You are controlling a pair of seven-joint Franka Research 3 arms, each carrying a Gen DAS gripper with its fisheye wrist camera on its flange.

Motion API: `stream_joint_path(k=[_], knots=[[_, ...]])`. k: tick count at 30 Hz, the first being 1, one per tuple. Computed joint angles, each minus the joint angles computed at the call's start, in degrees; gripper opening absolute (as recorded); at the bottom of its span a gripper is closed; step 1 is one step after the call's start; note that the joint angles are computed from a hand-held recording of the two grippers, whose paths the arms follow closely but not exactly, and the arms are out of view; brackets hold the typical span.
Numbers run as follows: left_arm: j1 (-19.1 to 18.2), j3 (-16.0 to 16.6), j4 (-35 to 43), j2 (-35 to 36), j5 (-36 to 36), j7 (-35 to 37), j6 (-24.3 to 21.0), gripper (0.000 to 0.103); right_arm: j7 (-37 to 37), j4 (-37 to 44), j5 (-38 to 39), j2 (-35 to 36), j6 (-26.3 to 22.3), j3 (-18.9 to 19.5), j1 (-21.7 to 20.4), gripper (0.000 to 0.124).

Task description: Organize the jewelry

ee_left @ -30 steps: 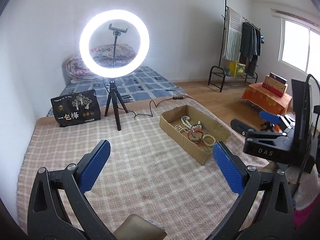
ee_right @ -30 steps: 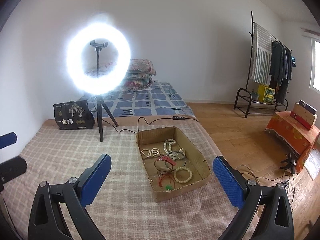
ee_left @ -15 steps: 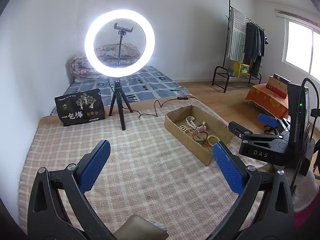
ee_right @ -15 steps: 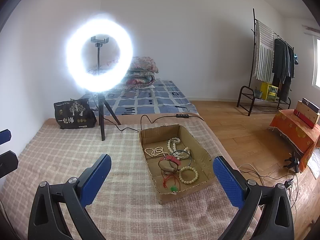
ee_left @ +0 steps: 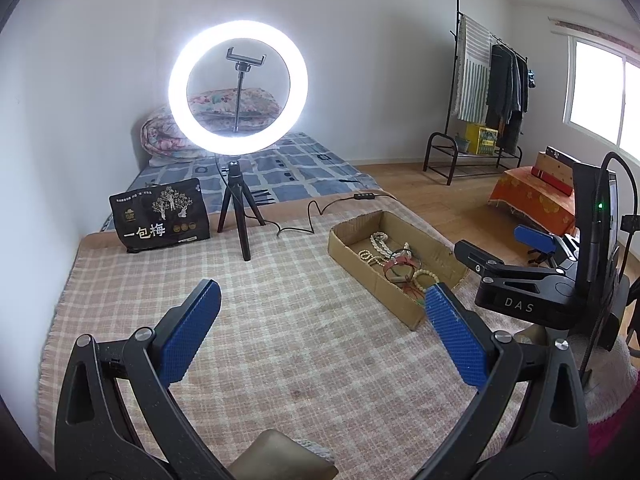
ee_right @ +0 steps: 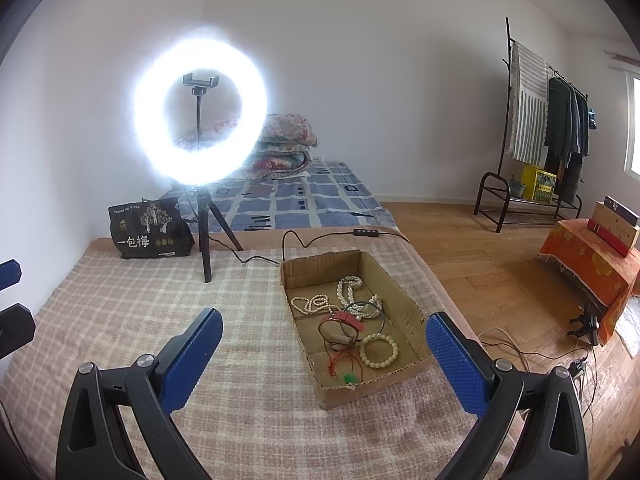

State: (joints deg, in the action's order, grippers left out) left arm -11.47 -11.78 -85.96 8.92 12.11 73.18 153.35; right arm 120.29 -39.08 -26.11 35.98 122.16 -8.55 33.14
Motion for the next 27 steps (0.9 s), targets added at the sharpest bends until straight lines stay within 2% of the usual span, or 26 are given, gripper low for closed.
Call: stream_joint_path(k=[10,27], knots=[[0.02,0.0,-0.13,-0.12,-0.21,0.2,0.04,0.103,0.58,-2.25,-0.23,-1.27,1.1,0.22,-0.1,0.103],[0.04,-0.08,-0.24,-0.32,-0.92,0.61,0.03,0.103,-0.17,-1.26,0.21,-0.67,0.43,0.47,-0.17,0.103]])
